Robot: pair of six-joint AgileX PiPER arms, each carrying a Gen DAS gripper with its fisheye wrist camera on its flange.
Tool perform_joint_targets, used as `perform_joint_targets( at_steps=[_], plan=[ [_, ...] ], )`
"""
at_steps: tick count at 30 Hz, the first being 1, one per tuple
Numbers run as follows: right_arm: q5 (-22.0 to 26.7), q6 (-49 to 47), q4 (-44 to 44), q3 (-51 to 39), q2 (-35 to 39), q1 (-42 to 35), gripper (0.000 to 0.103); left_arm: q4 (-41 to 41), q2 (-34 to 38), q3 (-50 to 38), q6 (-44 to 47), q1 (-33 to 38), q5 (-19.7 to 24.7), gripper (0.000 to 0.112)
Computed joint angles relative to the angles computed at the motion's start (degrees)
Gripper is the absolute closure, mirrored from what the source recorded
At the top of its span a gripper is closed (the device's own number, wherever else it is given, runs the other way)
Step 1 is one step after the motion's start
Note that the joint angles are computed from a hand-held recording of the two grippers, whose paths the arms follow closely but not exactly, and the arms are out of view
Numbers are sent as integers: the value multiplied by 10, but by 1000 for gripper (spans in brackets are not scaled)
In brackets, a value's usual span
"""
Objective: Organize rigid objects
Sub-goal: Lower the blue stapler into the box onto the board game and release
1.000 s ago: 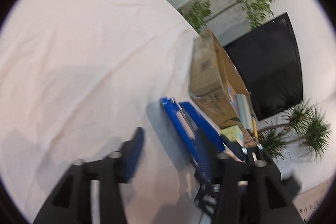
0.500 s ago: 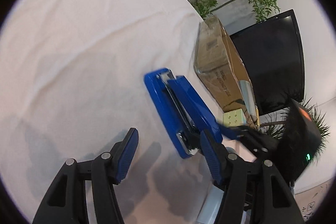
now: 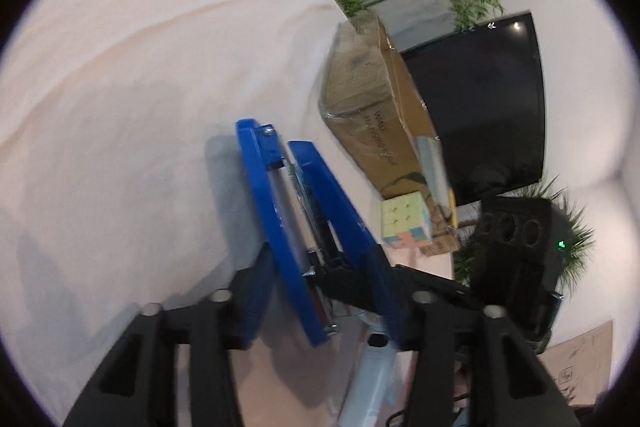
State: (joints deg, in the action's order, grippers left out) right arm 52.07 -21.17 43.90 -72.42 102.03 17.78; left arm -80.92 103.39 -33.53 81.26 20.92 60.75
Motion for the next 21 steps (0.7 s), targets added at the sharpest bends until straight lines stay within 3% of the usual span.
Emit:
perform_joint_targets(
  at_steps=[3,6,10,15,21],
  plan=[
    [-13,-2,14,29,-35,-21,81,2,-43,-3,-31,-24,-11,78],
    [-40,-3,28,78,-117,-34,81,6,-99,-27,-75,-53,-11,81],
    [-40,17,11,39,-166,-89,80,28,-124,-151,-163,-140,-21,83],
    [6,21,-3,-62,-130,-227,80,102,4,-418,-298,-267,-36,83],
    [43,61,-42,-161,-15,-313,80,219,218,-722,-476,-341,12,91]
  ],
)
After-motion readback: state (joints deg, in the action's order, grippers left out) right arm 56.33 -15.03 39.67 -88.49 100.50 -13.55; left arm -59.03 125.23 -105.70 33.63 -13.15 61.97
